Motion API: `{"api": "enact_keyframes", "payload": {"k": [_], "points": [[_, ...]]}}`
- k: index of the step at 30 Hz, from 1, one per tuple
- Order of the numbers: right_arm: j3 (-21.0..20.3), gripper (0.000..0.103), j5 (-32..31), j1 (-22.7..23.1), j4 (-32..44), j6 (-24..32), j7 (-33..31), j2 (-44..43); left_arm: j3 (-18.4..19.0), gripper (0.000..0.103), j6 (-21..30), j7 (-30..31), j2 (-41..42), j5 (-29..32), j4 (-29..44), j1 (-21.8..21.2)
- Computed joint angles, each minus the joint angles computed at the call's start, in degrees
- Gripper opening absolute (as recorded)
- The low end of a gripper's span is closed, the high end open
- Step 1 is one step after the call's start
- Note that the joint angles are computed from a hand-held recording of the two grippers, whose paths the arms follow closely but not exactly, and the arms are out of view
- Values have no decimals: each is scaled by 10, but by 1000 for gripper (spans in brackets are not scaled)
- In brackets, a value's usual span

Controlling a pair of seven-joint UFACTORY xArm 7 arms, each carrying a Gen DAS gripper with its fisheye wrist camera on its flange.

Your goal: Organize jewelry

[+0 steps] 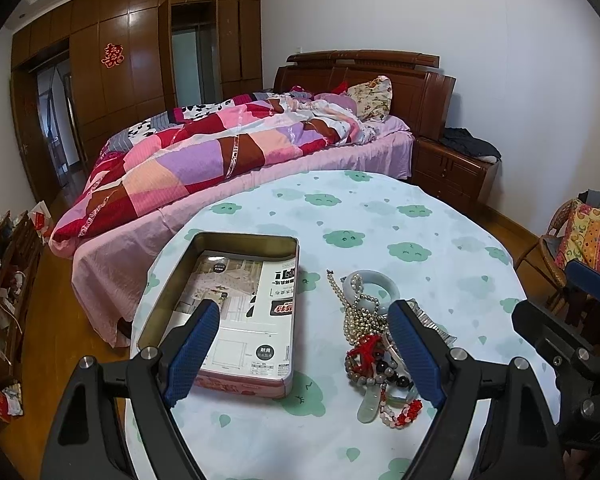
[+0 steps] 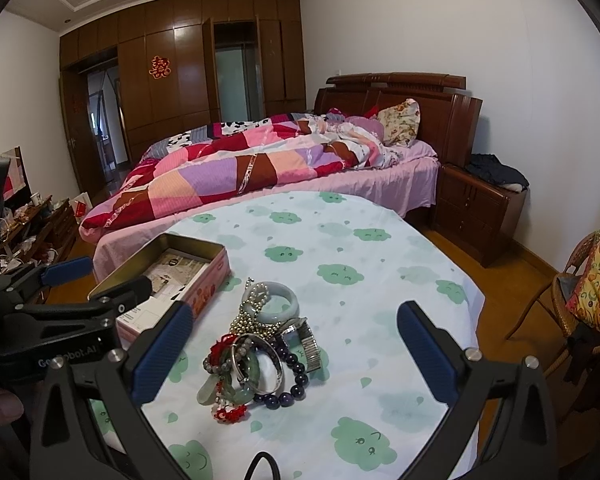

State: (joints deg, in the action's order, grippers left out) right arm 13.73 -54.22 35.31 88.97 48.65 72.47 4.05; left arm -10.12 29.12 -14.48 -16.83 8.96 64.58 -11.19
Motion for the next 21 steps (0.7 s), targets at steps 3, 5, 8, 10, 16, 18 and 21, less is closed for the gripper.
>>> {"api": "enact_keyframes", "payload": {"k": [3, 5, 8, 10, 16, 18, 21], "points": [[0, 103, 0, 0, -1, -1, 1, 0, 1, 86, 1, 0, 1, 0, 1, 0], [0, 103, -1, 1, -1, 0, 3, 0, 2, 86, 1, 1, 2, -1, 2, 0], [0, 103, 1, 0, -1, -1, 0, 0, 2, 86, 1, 1, 2, -1, 2, 0], [0, 103, 2, -1, -2, -2, 1, -1, 3, 86, 4, 1, 4, -2, 6, 0], [0, 103, 2, -1, -3, -3, 2, -1, 3, 86, 6, 0, 4, 0, 7, 2], [0, 103, 3, -2, -2, -3, 1, -1, 3, 86, 5, 0, 4, -1, 6, 2], [0, 103, 3, -2, -3, -4, 2, -1, 3, 86, 5, 0, 4, -1, 6, 2]]}}
